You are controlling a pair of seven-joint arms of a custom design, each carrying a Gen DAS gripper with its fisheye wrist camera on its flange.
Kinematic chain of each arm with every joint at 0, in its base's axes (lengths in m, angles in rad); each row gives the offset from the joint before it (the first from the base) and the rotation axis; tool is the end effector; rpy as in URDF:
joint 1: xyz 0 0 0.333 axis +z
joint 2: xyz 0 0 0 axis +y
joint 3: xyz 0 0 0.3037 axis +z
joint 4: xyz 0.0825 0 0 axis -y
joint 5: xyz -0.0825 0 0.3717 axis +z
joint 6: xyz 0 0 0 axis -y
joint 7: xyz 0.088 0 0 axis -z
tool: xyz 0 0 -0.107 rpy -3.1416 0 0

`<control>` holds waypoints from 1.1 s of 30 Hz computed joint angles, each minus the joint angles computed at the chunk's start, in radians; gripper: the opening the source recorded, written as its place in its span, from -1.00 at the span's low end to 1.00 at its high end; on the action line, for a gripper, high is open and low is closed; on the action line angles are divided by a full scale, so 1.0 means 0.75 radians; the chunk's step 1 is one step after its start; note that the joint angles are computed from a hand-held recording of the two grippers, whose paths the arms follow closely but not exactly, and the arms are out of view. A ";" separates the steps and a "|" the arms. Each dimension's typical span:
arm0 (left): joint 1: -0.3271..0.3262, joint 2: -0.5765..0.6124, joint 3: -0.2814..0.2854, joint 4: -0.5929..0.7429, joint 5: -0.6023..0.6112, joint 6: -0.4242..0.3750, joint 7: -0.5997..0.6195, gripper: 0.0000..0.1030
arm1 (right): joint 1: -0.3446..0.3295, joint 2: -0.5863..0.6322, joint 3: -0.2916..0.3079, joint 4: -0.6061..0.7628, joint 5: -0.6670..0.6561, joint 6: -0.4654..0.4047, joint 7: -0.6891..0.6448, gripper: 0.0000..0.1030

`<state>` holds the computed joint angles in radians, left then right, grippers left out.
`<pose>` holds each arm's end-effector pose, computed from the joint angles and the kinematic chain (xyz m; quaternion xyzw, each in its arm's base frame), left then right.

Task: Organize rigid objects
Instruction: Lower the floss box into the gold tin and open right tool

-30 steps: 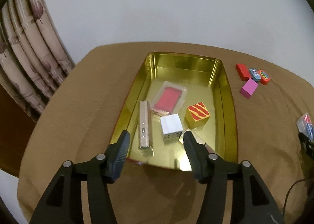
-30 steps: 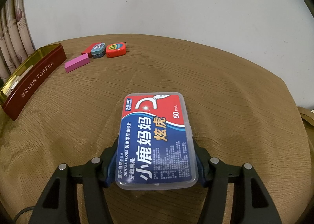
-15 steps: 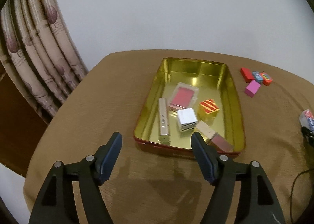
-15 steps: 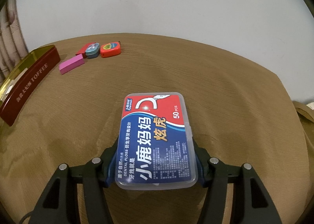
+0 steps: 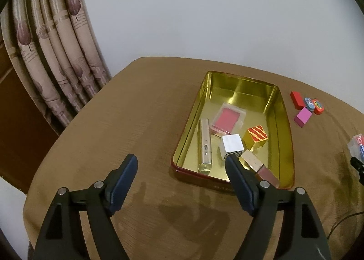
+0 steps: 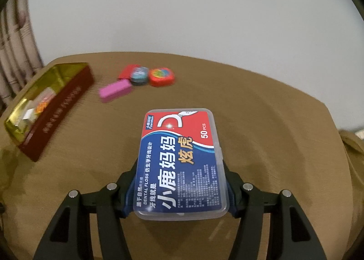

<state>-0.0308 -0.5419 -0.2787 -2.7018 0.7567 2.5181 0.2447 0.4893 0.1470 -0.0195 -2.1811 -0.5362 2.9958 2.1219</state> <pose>0.3699 -0.1220 0.4180 -0.7964 0.4888 -0.1432 0.3260 0.5017 0.2960 0.3890 -0.7905 0.5100 -0.2046 0.2703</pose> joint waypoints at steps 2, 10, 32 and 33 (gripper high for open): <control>0.003 -0.003 0.002 -0.002 -0.001 -0.002 -0.006 0.54 | 0.009 0.004 0.030 0.014 0.035 0.003 -0.038 0.20; 0.035 -0.068 0.058 -0.062 -0.087 0.020 -0.016 0.56 | 0.093 0.057 0.153 0.138 0.273 0.002 -0.292 0.20; 0.156 -0.156 0.106 -0.150 -0.243 0.012 -0.026 0.57 | 0.399 0.434 0.104 0.647 0.443 -0.289 -0.465 0.20; 0.161 -0.154 0.099 -0.146 -0.238 0.005 -0.026 0.57 | 0.411 0.449 0.087 0.658 0.426 -0.289 -0.452 0.20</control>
